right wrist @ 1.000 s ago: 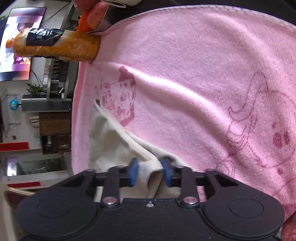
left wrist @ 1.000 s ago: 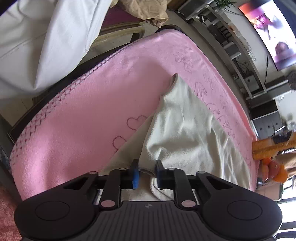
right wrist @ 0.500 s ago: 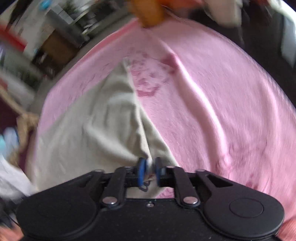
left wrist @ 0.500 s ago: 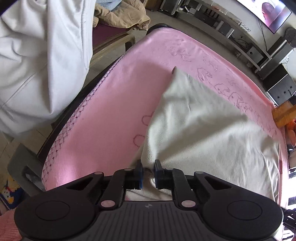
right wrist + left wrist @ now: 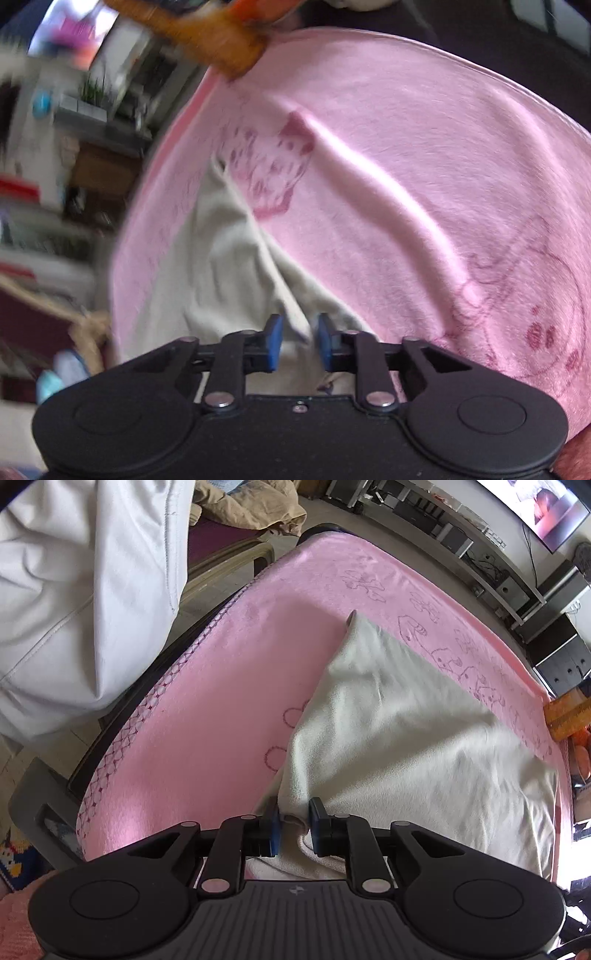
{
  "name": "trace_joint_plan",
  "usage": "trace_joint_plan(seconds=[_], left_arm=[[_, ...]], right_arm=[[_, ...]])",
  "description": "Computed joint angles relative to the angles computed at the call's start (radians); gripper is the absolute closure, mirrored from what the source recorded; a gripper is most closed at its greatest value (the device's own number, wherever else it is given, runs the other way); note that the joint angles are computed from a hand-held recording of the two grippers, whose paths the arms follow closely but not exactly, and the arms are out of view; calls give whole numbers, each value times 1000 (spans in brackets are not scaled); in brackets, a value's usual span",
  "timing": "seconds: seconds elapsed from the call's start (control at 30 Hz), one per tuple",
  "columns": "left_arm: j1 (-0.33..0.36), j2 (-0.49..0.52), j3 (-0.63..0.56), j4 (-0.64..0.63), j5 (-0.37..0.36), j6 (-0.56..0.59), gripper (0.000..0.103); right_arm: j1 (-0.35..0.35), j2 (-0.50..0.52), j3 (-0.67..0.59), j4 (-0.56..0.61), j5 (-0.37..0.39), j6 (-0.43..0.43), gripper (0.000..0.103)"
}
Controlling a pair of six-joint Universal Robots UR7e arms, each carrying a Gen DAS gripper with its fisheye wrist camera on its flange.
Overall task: Fold clothes
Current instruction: 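Fold the lifted end over the sweatshirt with both grippers toward the collar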
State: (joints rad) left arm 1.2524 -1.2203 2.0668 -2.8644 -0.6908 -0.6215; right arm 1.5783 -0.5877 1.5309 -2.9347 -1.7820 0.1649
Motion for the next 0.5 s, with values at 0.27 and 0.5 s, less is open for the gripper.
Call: trace_joint_plan(seconds=[0.27,0.5], left_arm=[[-26,17,6,-41,59,59,93],[-52,-57,144,-483,-89,186,93]], right_arm=[[93,74,-38,-92,-220,-324,100],[-17,-87,122,-262,202,-69,100]])
